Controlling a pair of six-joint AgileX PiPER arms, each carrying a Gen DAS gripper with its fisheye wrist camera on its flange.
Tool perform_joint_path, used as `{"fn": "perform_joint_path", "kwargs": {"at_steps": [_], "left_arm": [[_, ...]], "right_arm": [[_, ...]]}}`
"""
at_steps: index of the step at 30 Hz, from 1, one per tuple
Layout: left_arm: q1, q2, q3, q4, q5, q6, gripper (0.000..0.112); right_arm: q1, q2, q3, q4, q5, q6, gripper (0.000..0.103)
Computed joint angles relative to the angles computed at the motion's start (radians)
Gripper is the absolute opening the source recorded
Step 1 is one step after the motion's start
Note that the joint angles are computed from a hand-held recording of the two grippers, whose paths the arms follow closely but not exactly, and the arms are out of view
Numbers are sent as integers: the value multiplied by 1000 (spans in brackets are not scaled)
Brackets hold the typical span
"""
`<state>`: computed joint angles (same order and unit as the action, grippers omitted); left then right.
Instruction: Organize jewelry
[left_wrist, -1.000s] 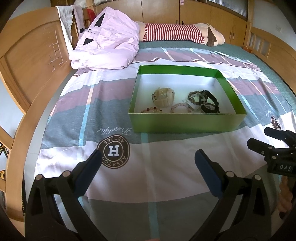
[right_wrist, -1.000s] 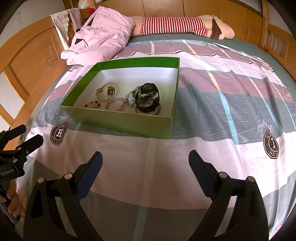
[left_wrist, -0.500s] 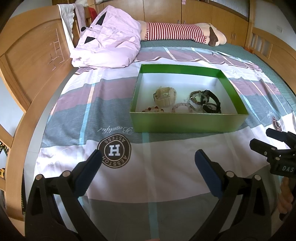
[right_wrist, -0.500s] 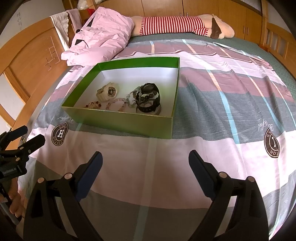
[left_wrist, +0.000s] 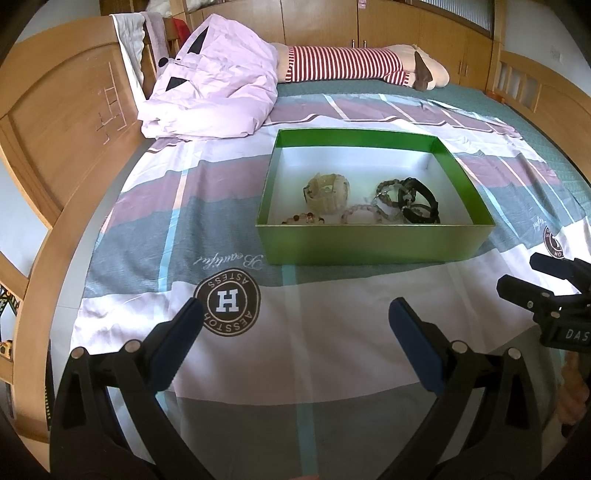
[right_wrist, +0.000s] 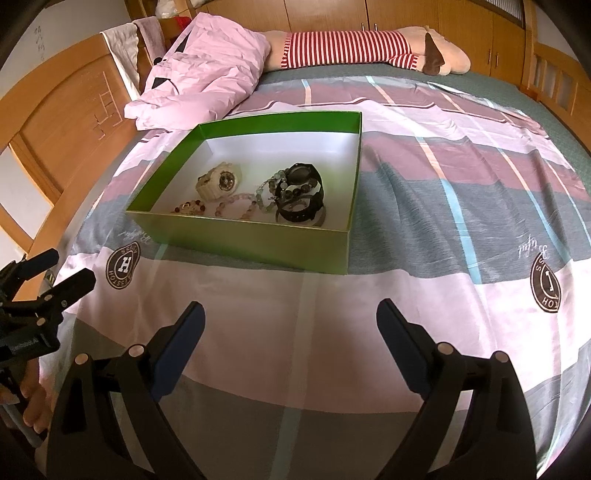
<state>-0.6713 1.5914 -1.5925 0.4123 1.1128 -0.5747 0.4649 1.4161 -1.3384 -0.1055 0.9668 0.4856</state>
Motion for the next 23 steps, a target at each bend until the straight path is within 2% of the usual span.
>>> {"fn": "perform_joint_path", "kwargs": {"at_steps": [23], "left_arm": [[35, 11, -24, -42, 16, 10, 101]], "right_arm": [[-6, -4, -1, 8, 5, -19, 94]]}}
